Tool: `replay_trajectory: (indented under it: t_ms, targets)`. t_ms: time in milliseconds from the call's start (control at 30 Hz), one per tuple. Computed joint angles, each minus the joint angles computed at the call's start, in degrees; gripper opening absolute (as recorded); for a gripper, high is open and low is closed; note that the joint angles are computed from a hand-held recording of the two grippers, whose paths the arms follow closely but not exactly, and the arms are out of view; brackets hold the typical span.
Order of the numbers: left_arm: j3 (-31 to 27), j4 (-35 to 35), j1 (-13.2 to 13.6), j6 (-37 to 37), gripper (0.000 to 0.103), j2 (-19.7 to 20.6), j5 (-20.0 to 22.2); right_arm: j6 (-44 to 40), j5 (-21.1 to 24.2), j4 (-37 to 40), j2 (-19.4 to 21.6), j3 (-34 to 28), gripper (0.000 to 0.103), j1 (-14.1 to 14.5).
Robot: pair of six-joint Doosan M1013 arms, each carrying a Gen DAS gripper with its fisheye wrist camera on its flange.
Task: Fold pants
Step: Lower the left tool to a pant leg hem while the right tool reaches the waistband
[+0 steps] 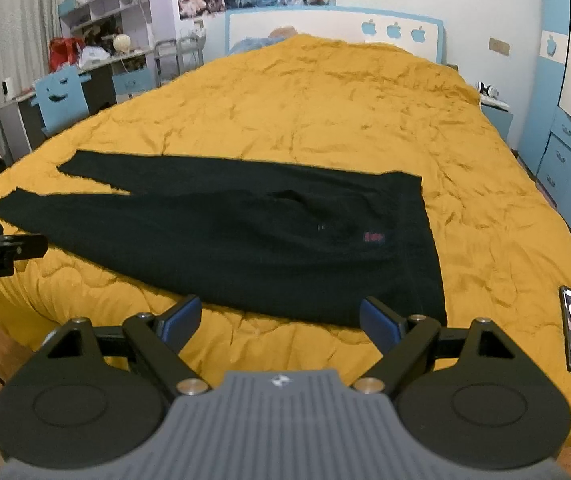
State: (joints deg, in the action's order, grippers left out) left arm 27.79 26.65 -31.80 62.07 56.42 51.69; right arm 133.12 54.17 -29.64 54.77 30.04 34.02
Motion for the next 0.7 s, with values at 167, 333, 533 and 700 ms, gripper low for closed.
replay_trajectory:
  t_ms: [167,333,533,700]
  targets:
    - [-1.8,1.9,0.9,0.8,0.087,1.2,-0.9,0.5,-6.1,-7.0,-2.0,5.3,0.083,-0.5]
    - [-5.7,2.5,2.2,6.4,0.078,3.6,-1.3,-7.7,-9.1,-5.1,-2.4,7.5,0.082,-2.1]
    - [-7.7,4.7,3.7,16.4,0.075,5.7,-4.2,-21.3,-6.6,2.7,-0.8,6.2,0.061,-4.4]
    - [-11.3,2.9,5.2,27.3,0.076,8.2,-1.9,-31.1,-3.0,8.4,0.6,4.9,0.050,-6.3]
